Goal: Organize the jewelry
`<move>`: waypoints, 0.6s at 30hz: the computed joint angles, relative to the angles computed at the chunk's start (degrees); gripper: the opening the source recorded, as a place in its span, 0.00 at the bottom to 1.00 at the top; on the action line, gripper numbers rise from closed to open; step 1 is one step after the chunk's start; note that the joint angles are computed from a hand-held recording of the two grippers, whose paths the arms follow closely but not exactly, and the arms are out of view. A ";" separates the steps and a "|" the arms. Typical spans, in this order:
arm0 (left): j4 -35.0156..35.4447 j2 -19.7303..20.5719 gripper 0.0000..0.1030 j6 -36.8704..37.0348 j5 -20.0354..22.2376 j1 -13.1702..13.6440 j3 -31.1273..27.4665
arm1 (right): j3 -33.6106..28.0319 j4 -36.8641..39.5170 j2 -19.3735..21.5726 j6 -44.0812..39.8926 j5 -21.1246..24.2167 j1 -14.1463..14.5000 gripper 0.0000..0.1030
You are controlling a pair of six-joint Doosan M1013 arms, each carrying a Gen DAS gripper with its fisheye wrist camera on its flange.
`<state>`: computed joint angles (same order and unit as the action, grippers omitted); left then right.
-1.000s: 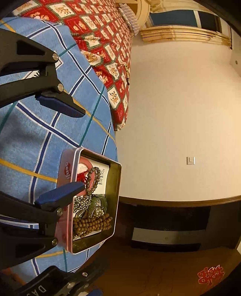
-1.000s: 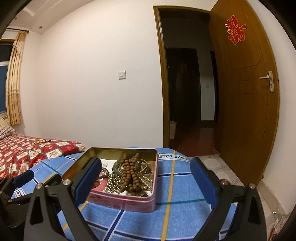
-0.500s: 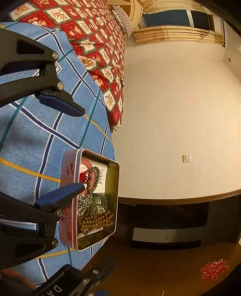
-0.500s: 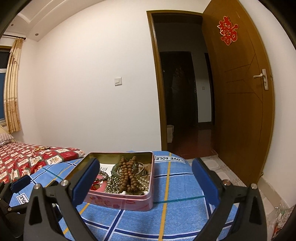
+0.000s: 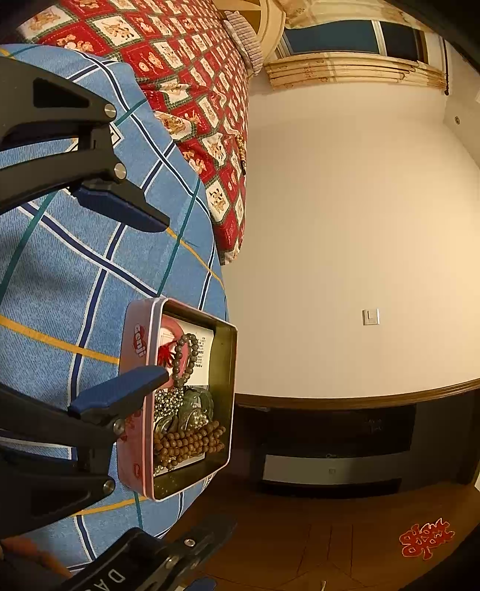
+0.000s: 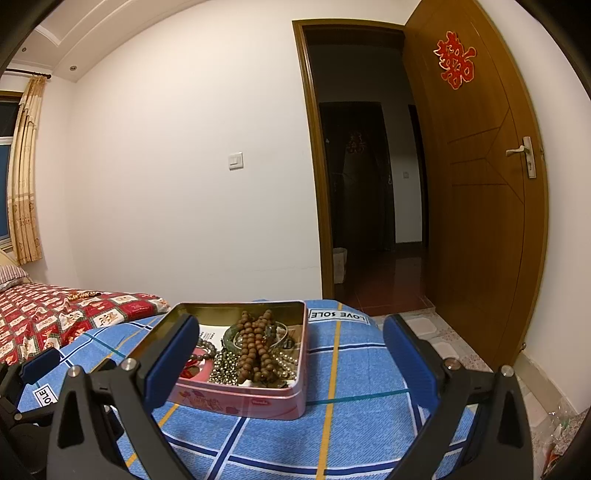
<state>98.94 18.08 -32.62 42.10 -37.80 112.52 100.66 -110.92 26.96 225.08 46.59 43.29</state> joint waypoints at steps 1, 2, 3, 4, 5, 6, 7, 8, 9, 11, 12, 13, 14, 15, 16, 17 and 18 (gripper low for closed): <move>0.01 0.00 0.73 -0.06 0.01 0.01 0.00 | -0.01 0.05 0.01 0.02 -0.01 0.01 0.99; 0.04 -0.02 0.73 -0.14 0.02 -0.01 0.02 | 0.01 0.04 0.01 0.07 -0.04 -0.04 0.99; 0.02 -0.02 0.73 -0.11 0.01 0.02 0.00 | 0.01 0.04 0.01 0.07 -0.04 -0.04 0.99; -0.02 -0.01 0.73 -0.03 -0.02 0.03 0.00 | 0.04 0.05 0.00 0.12 0.04 -0.03 0.99; -0.02 -0.01 0.73 -0.03 -0.02 0.03 0.00 | 0.05 0.04 0.00 0.14 0.07 0.00 0.99; -0.10 -0.03 0.73 0.04 -0.07 0.04 0.00 | 0.06 0.07 -0.01 0.10 0.02 -0.03 0.99; -0.15 -0.05 0.73 0.05 -0.05 0.02 0.01 | 0.06 0.11 -0.01 0.08 0.02 0.00 0.99; -0.03 -0.01 0.73 -0.06 0.02 0.02 0.00 | 0.06 0.08 -0.01 0.12 0.04 -0.02 0.99; -0.03 -0.01 0.73 -0.06 0.02 0.02 0.00 | 0.06 0.08 -0.01 0.12 0.04 -0.02 0.99; 0.01 -0.06 0.73 -0.05 0.02 0.00 0.04 | 0.07 0.07 0.00 0.13 0.09 0.01 0.99; 0.10 -0.06 0.73 -0.08 0.09 -0.03 0.05 | 0.04 0.09 -0.01 0.07 -0.01 -0.04 0.99; 0.26 -0.04 0.73 -0.14 0.03 0.05 0.07 | 0.04 0.16 -0.01 0.01 -0.01 -0.01 0.99; 0.45 -0.01 0.73 -0.21 0.07 0.04 0.09 | 0.09 0.09 -0.04 0.08 -0.04 -0.04 0.99; 0.66 -0.01 0.73 -0.27 0.12 0.00 0.13 | 0.10 0.10 -0.04 0.09 -0.02 -0.03 0.99; 0.67 0.04 0.73 -0.23 0.21 -0.07 0.11 | 0.11 0.10 -0.05 0.13 0.00 -0.01 0.99; 0.58 0.05 0.73 -0.11 0.34 -0.12 0.09 | 0.07 0.08 -0.03 0.11 -0.04 -0.05 0.99; 0.46 0.09 0.73 -0.04 0.42 -0.14 0.05 | 0.07 0.08 -0.03 0.11 -0.04 -0.05 0.99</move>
